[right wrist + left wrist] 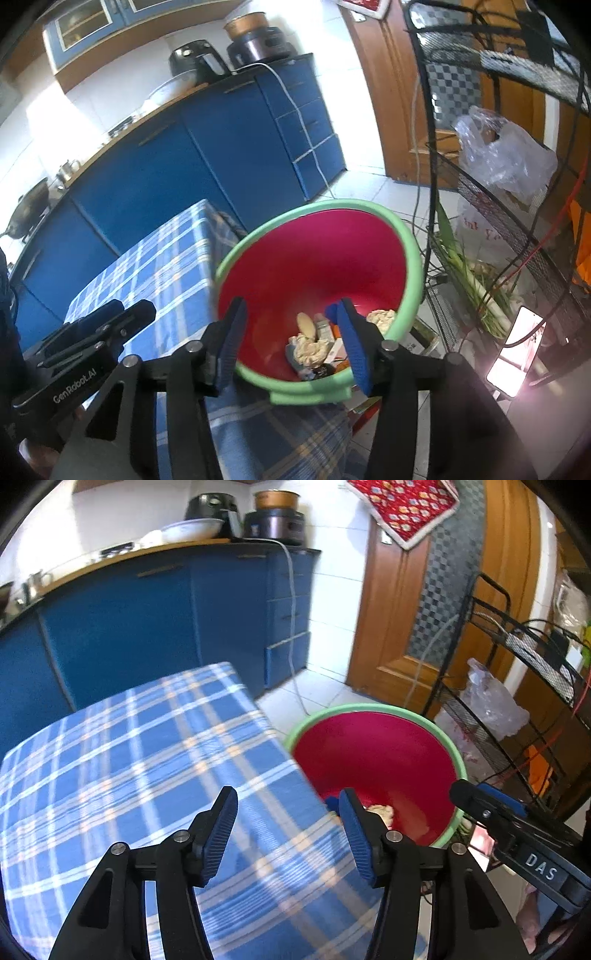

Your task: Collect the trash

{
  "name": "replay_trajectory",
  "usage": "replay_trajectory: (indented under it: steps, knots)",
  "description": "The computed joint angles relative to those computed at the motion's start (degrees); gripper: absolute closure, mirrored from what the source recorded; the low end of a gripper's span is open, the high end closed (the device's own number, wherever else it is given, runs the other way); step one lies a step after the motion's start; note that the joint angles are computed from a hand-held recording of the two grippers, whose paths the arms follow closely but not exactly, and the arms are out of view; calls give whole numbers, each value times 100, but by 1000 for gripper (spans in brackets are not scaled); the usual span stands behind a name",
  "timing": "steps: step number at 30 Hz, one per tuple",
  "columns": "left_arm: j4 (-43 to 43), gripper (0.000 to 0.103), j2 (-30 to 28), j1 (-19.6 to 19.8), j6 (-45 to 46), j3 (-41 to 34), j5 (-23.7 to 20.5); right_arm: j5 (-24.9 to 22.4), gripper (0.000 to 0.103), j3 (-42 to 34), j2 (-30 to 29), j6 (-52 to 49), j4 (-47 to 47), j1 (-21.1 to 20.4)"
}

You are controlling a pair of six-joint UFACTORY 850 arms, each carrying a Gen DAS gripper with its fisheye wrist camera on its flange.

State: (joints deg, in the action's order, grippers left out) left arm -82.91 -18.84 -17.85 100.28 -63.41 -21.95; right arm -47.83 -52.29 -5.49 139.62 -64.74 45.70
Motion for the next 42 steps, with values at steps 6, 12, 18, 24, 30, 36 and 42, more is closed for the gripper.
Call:
replay_trajectory:
  steps: [6,12,18,24,30,36,42]
  knots:
    - [-180,38,286,368,30,209,105,-162,42,-388,-203,-235,-27,246]
    - [-331,34,585,763,54,425,188,-334,33,-813,-452,-520,-12,480]
    - [-504,30,886,1129,112,651,238,-481,23,-1245,-702,-851,-17,692]
    - [-569,28,1143,1468,83,863,262,-676,14,-1660,-983,-1176,71,908]
    - [-996,27,1363,1726,462,1067,246,-791,12,-1916,-1147,-1357,55,1077]
    - [-1292,27,1488,1884,760,1195,151,-897,11,-2110,-1259,-1514,53,1165]
    - [-1598,26,1556,1928,1051,1257,142,-942,11,-2183,-1296,-1585,36,1196]
